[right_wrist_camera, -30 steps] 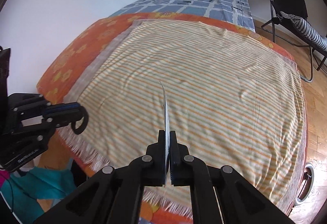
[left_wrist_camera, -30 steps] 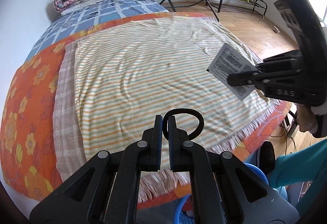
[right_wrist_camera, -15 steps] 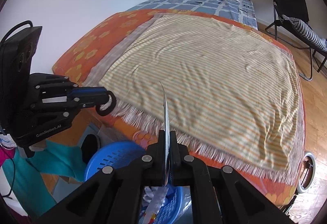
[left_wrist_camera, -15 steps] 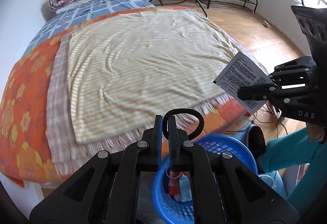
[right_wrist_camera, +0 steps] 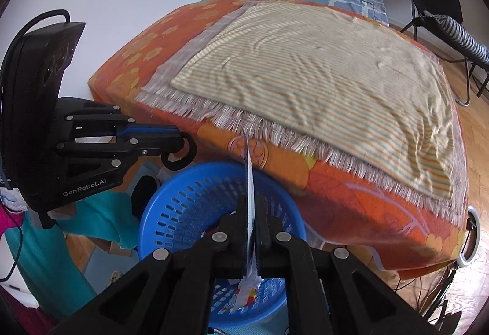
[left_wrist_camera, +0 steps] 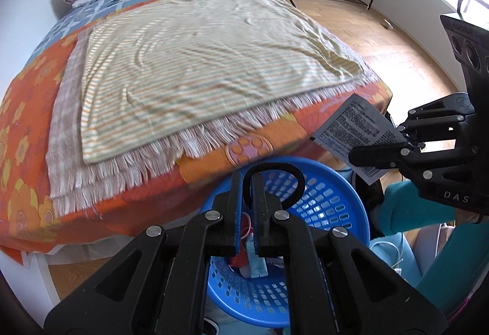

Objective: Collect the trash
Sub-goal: 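Carry the hair tie and sachet in both tools over the blue basket, then open both tools to drop the hair tie and sachet into the basket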

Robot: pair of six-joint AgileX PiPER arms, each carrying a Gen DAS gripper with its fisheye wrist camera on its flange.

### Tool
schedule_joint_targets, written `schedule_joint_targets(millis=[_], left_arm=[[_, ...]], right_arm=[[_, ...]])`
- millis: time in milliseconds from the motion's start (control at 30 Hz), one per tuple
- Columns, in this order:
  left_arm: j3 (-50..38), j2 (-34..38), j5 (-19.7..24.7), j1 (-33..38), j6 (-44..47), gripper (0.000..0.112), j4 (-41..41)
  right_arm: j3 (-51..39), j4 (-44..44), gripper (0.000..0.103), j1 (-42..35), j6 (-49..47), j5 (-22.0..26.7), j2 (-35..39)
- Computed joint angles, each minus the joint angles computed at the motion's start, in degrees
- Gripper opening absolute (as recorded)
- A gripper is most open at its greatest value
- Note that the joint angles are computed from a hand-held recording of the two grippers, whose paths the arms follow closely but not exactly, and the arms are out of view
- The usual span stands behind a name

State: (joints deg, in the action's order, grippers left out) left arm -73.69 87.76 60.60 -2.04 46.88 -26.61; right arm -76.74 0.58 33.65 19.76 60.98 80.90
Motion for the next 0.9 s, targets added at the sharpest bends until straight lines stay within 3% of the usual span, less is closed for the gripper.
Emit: schedule_joint_targets(millis=[167, 333, 533, 600, 633, 767, 900], left_arm=[[2.7, -0.7, 0.0, -0.2, 0.3, 0.003, 0.2], [3.7, -0.2, 0.4, -0.7, 0.2, 0.003, 1.2], [4.3, 0.3, 0.6, -1.3, -0.3, 0.003, 2.5], [4.5, 0.5, 0.7, -1.4, -0.6, 0.004, 2.9], [4.6, 0.6, 0.7, -1.6, -0.7, 0.006, 3.0], [5.3, 0.1, 0.0, -1.5, -0.8, 0.055, 2.8], [5.2, -0.1, -0.4, -1.3, -0.8, 0.055, 2.8]], right_arm=[[3.1, 1.1, 0.002, 1.0, 1.4, -1.2, -1.1], [4.5, 1.7, 0.021, 1.0, 1.6, -2.0, -1.4], [4.9, 1.3, 0.027, 1.3, 1.9, -2.2, -1.2], [5.0, 1.0, 0.033, 1.4, 2.2, -2.2, -1.1], [5.0, 0.5, 0.04, 1.6, 2.6, -2.2, -1.1], [4.9, -1.3, 0.058, 2.2, 3.8, -2.0, -1.2], [4.9, -2.9, 0.072, 2.9, 4.9, -1.6, -1.1]])
